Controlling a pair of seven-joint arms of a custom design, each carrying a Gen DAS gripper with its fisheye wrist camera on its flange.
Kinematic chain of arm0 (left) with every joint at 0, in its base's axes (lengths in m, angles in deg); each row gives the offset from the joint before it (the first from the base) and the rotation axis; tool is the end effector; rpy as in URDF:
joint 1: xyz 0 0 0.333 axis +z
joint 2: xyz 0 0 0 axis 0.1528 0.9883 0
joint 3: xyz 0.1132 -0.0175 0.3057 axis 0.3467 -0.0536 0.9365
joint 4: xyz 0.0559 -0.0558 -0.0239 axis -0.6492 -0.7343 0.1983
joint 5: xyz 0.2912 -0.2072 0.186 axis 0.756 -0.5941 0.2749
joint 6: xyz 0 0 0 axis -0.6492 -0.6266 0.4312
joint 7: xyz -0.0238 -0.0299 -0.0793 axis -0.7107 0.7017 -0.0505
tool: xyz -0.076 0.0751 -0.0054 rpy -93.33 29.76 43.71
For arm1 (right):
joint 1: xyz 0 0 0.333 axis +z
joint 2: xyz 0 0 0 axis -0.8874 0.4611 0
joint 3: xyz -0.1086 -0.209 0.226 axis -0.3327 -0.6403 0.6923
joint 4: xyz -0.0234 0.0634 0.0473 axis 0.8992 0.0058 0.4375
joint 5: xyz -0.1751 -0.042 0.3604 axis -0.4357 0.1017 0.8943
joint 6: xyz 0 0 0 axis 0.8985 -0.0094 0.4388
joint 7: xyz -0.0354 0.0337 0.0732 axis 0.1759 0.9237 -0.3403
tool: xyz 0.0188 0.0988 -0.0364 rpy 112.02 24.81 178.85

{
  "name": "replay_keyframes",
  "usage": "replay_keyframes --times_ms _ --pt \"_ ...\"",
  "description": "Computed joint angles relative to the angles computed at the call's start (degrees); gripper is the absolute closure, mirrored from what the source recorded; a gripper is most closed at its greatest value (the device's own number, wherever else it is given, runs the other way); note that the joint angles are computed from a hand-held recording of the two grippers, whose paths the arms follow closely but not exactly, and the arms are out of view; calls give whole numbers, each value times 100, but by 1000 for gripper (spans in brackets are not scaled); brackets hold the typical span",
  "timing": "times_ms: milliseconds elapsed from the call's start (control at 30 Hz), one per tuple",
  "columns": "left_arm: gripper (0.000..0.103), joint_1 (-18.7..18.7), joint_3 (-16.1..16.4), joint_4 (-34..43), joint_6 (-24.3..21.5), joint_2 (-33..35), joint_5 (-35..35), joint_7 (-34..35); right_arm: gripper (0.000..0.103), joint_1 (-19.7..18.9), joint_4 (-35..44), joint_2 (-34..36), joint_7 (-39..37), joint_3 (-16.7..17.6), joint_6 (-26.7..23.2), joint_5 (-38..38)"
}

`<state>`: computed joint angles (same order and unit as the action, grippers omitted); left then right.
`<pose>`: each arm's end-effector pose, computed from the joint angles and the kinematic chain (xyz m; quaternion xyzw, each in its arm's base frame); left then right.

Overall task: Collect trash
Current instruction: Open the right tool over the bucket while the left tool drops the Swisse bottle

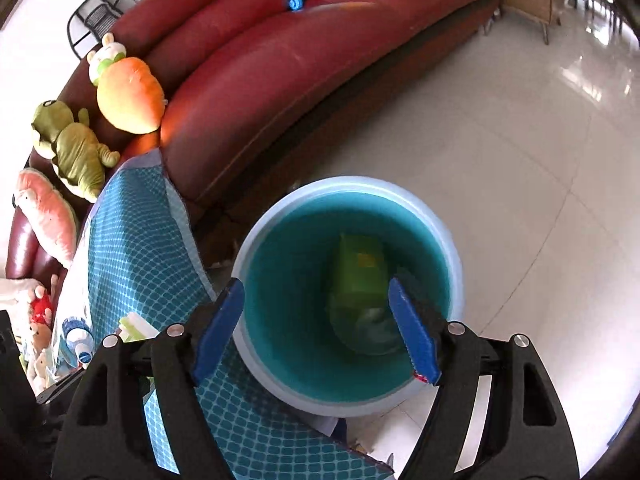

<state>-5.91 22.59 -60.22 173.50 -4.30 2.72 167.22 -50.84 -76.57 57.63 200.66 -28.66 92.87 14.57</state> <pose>0.5799 -0.2718 0.3596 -0.6464 0.7243 -0.2383 0.0273 0.5857 0.1988 0.3808 -0.5855 0.7581 -0.0448 0.2837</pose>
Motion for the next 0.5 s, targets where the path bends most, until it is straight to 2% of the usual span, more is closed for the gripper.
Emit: replay_keyframes --times_ms 233,367,500 --pt "51 -247 67 534 -228 452 336 -249 27 -33 -240 -149 179 -114 80 -87" --pt "51 -356 44 897 -401 755 425 -269 27 46 -413 -261 560 -290 195 -446" --pt "51 -498 88 1286 -551 1061 544 -363 27 -8 -481 -310 606 -281 182 -488"
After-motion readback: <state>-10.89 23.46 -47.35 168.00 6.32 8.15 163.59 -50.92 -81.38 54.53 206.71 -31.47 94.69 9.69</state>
